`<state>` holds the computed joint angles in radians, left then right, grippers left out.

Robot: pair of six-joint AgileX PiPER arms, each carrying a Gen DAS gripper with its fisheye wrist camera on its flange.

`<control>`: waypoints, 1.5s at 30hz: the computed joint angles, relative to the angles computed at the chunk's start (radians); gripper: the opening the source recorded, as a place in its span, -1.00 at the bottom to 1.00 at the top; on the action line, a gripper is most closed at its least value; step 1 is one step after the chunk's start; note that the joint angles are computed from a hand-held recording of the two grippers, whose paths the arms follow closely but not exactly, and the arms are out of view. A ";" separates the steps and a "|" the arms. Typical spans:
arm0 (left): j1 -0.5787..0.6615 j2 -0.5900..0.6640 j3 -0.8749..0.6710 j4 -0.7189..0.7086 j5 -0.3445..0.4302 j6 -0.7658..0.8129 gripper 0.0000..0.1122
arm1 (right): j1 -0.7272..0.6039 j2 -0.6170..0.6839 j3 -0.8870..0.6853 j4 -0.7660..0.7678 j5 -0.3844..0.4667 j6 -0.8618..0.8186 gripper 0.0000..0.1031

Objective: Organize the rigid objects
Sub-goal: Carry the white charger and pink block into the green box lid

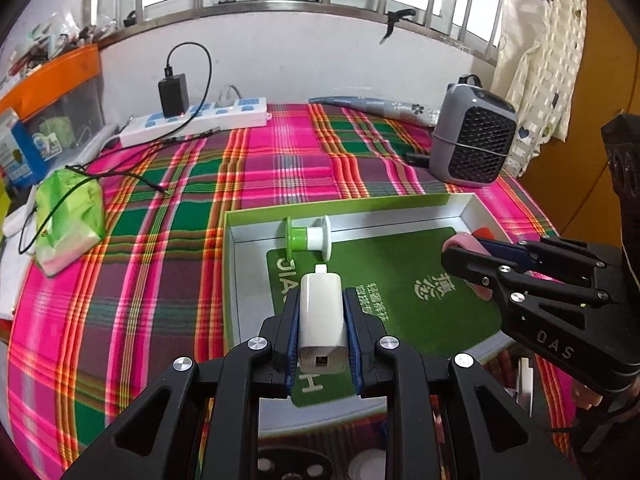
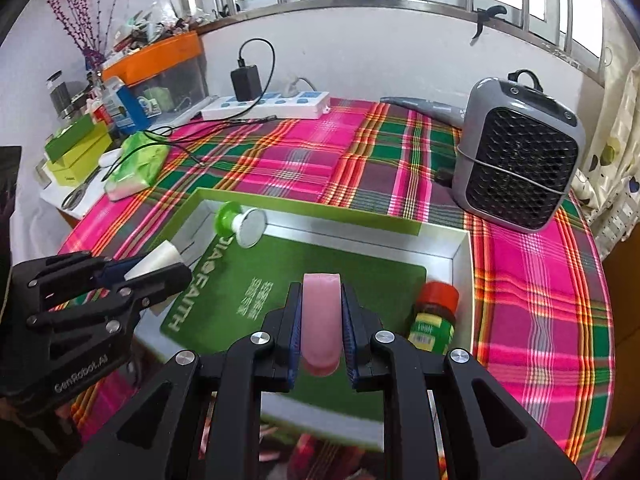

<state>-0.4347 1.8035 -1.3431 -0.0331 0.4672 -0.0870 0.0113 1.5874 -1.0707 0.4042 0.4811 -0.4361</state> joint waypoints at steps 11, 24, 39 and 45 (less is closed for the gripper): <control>0.007 0.065 -0.049 -0.010 0.020 0.006 -0.65 | 0.027 0.126 -0.113 -0.110 0.014 0.098 -0.63; 0.021 0.090 -0.065 -0.049 0.026 0.033 -0.65 | 0.032 0.175 -0.144 -0.144 0.022 0.134 -0.63; 0.006 0.090 -0.062 -0.006 0.021 0.003 -0.48 | 0.020 0.178 -0.141 -0.080 0.025 0.084 -0.59; 0.001 0.079 -0.051 0.006 0.024 -0.009 -0.43 | 0.017 0.170 -0.130 -0.066 0.017 0.080 -0.37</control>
<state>-0.4334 1.8830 -1.3937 -0.0269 0.4908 -0.0959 0.0285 1.7569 -1.2005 0.3382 0.4978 -0.3560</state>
